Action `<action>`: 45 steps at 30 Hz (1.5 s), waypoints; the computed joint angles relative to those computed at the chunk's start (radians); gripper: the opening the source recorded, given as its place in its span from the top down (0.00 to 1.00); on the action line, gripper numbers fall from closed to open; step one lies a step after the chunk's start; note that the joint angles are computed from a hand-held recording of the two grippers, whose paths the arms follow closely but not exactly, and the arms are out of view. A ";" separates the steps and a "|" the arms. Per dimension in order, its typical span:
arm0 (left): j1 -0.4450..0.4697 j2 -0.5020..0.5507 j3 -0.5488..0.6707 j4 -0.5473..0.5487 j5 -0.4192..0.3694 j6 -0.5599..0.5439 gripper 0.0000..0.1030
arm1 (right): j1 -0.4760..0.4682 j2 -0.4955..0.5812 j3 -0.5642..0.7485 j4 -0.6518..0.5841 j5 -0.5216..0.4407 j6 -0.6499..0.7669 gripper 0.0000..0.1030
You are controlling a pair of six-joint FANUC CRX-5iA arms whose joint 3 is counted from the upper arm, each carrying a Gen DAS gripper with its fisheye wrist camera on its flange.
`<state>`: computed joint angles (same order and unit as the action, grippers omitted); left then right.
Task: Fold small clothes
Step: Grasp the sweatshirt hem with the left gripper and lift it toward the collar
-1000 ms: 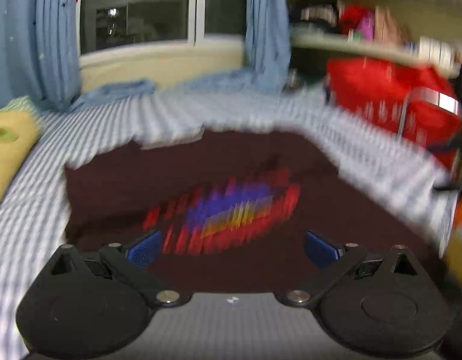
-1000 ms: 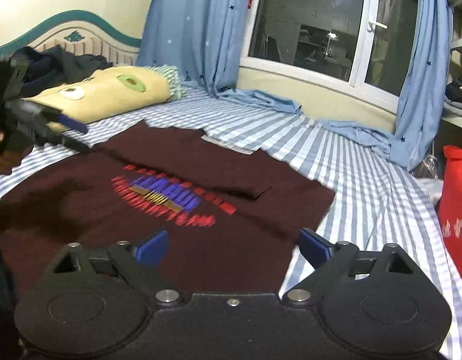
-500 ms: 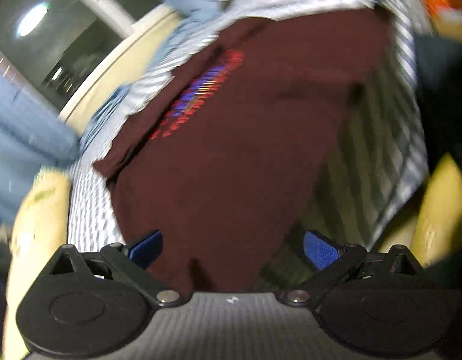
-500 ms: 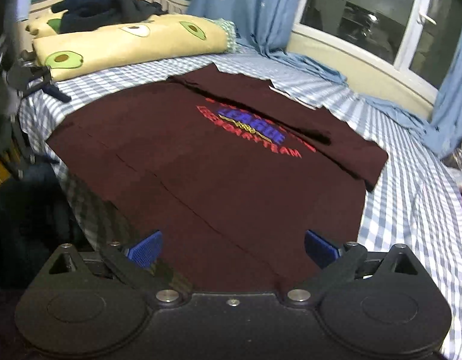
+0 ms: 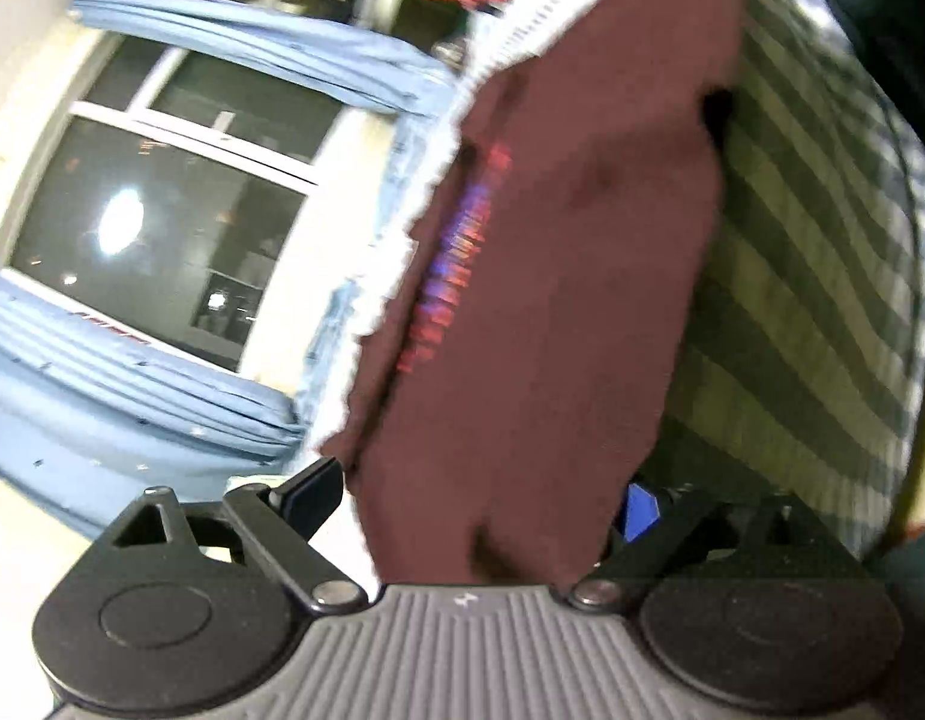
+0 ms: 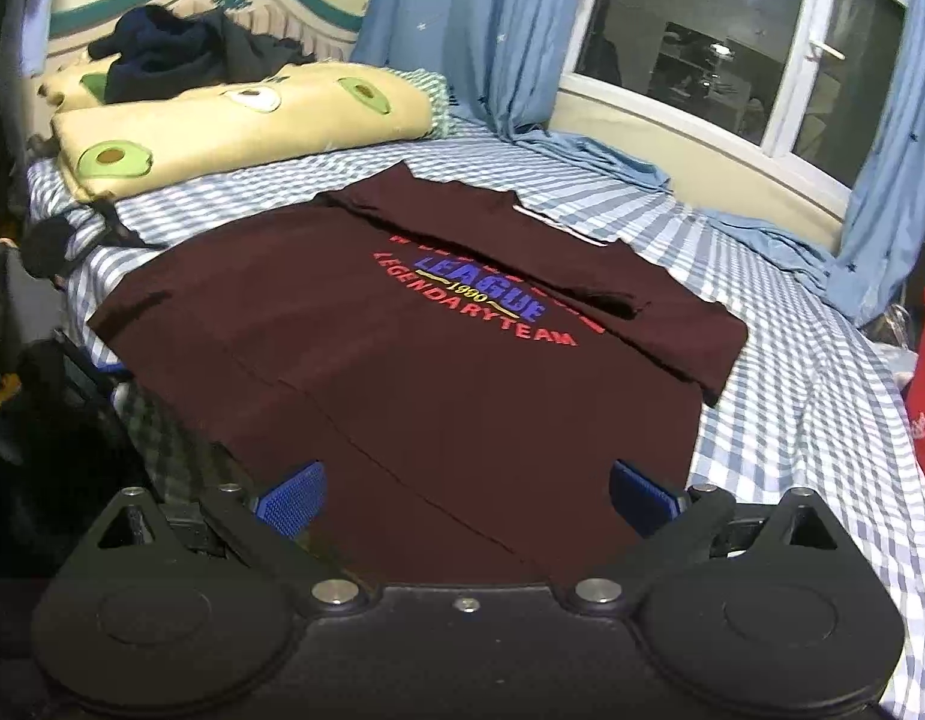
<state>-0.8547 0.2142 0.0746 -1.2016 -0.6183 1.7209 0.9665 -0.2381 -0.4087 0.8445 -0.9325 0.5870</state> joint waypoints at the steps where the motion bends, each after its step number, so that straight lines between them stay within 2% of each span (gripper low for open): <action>1: 0.001 -0.008 -0.002 -0.009 0.011 0.019 0.11 | -0.002 -0.005 -0.005 0.000 0.002 -0.013 0.02; 2: 0.017 -0.019 -0.006 0.029 0.039 -0.013 0.27 | -0.005 -0.008 -0.009 -0.003 0.006 -0.023 0.02; 3: 0.041 -0.026 -0.005 0.106 0.066 -0.089 0.56 | -0.008 -0.008 -0.012 -0.004 0.010 -0.035 0.02; 5: 0.078 -0.022 0.004 0.251 0.083 -0.234 0.89 | -0.017 -0.006 -0.011 -0.025 0.021 -0.036 0.02; 8: 0.099 -0.025 0.010 0.317 0.102 -0.325 0.91 | -0.018 0.000 -0.007 -0.028 0.024 -0.010 0.02; 15: 0.210 -0.007 0.113 0.633 0.179 -0.441 0.94 | 0.009 -0.014 -0.044 0.052 0.006 0.024 0.02; 17: 0.227 0.016 0.153 0.671 0.196 -0.454 0.94 | 0.013 -0.005 -0.052 0.072 -0.006 0.036 0.13; 22: 0.246 0.059 0.220 0.723 0.229 -0.456 0.94 | 0.018 0.047 -0.068 0.133 -0.040 0.104 0.18; 24: 0.252 0.063 0.226 0.740 0.229 -0.462 0.94 | 0.011 0.070 -0.073 0.144 -0.058 0.116 0.26; 25: 0.253 0.063 0.226 0.739 0.232 -0.458 0.94 | 0.008 0.082 -0.072 0.144 -0.074 0.118 0.37; 26: 0.255 0.060 0.221 0.747 0.233 -0.457 0.94 | 0.004 0.093 -0.068 0.139 -0.089 0.122 0.54; 27: 0.266 0.057 0.208 0.799 0.238 -0.486 0.94 | 0.001 0.105 -0.060 0.128 -0.110 0.128 0.63; 28: 0.276 0.058 0.201 0.846 0.241 -0.515 0.94 | -0.004 0.114 -0.057 0.125 -0.130 0.127 0.82; 29: 0.284 0.061 0.198 0.879 0.245 -0.537 0.94 | -0.010 0.116 -0.056 0.118 -0.138 0.124 0.95; 33: 0.287 0.052 0.190 0.834 0.239 -0.481 0.95 | -0.050 0.104 -0.032 0.085 -0.106 0.067 0.97; 38: 0.318 0.074 0.242 0.863 0.230 -0.430 0.95 | -0.128 0.111 0.072 0.054 -0.042 0.053 0.97; 41: 0.343 0.133 0.331 0.884 0.237 -0.409 0.95 | -0.226 0.166 0.213 -0.027 0.016 0.172 0.97; 45: 0.391 0.288 0.557 0.996 0.207 -0.478 0.95 | -0.348 0.321 0.478 -0.138 0.033 0.424 0.97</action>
